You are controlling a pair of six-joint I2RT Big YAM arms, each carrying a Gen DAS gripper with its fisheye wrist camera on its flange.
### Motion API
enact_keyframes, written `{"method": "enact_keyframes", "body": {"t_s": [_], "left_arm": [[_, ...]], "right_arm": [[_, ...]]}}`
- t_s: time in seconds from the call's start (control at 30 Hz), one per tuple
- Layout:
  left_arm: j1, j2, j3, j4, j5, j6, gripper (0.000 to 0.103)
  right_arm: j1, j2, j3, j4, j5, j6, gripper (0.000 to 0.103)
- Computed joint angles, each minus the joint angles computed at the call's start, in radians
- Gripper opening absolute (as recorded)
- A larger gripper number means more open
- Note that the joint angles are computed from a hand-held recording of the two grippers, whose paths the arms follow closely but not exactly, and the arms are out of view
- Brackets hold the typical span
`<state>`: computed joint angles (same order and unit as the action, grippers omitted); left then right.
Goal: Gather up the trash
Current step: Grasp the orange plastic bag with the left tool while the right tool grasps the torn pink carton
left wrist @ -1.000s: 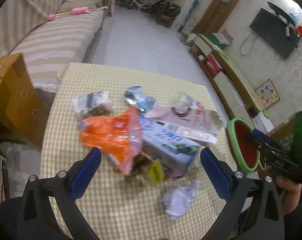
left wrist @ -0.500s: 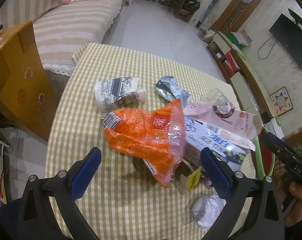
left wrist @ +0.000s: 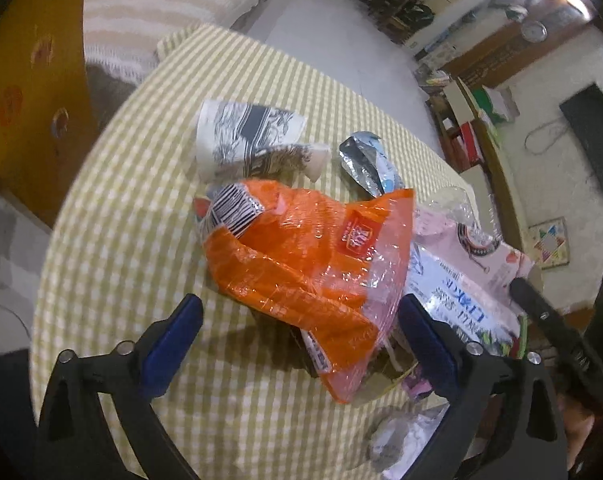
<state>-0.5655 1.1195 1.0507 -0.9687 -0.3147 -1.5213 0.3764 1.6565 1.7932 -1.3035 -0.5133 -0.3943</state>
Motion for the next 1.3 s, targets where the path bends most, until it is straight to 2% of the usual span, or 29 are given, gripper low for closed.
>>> {"method": "enact_keyframes", "body": {"t_s": [0.13, 0.17, 0.23, 0.27, 0.33, 0.4, 0.6, 0.87, 1.0, 1.17, 1.3], "left_arm": [[0.014, -0.008, -0.031, 0.06, 0.029, -0.009, 0.063], [0.014, -0.005, -0.032, 0.067, 0.03, -0.007, 0.059], [0.009, 0.001, -0.033, 0.074, 0.031, -0.004, 0.041], [0.008, 0.006, -0.028, 0.067, 0.026, -0.002, 0.04], [0.002, 0.004, -0.032, 0.077, 0.017, -0.003, 0.032], [-0.008, 0.004, -0.026, 0.067, 0.0, 0.003, 0.031], [-0.05, 0.02, 0.044, -0.051, -0.076, 0.032, 0.03], [-0.129, 0.064, 0.168, -0.228, -0.178, 0.058, 0.029], [-0.174, 0.081, 0.228, -0.313, -0.227, 0.044, 0.029], [-0.22, 0.101, 0.281, -0.373, -0.258, 0.019, 0.029], [-0.232, 0.129, 0.332, -0.389, -0.265, 0.033, 0.029]], "right_arm": [[0.008, 0.006, -0.002, -0.017, 0.009, -0.023, 0.044], [0.009, 0.006, -0.003, -0.022, 0.009, -0.032, 0.041], [0.006, 0.001, -0.009, -0.028, 0.008, -0.052, 0.039], [0.005, -0.003, -0.013, -0.026, 0.008, -0.059, 0.038], [-0.001, -0.014, -0.022, -0.015, 0.003, -0.068, 0.037], [-0.007, -0.026, -0.029, 0.002, 0.002, -0.068, 0.036], [-0.035, -0.057, -0.032, 0.037, -0.001, -0.069, 0.035], [-0.075, -0.065, 0.002, 0.018, -0.038, -0.074, 0.035], [-0.095, -0.066, 0.026, -0.007, -0.072, -0.071, 0.035], [-0.133, -0.072, 0.051, -0.04, -0.107, -0.078, 0.035], [-0.165, -0.081, 0.059, -0.048, -0.124, -0.077, 0.035]]}}
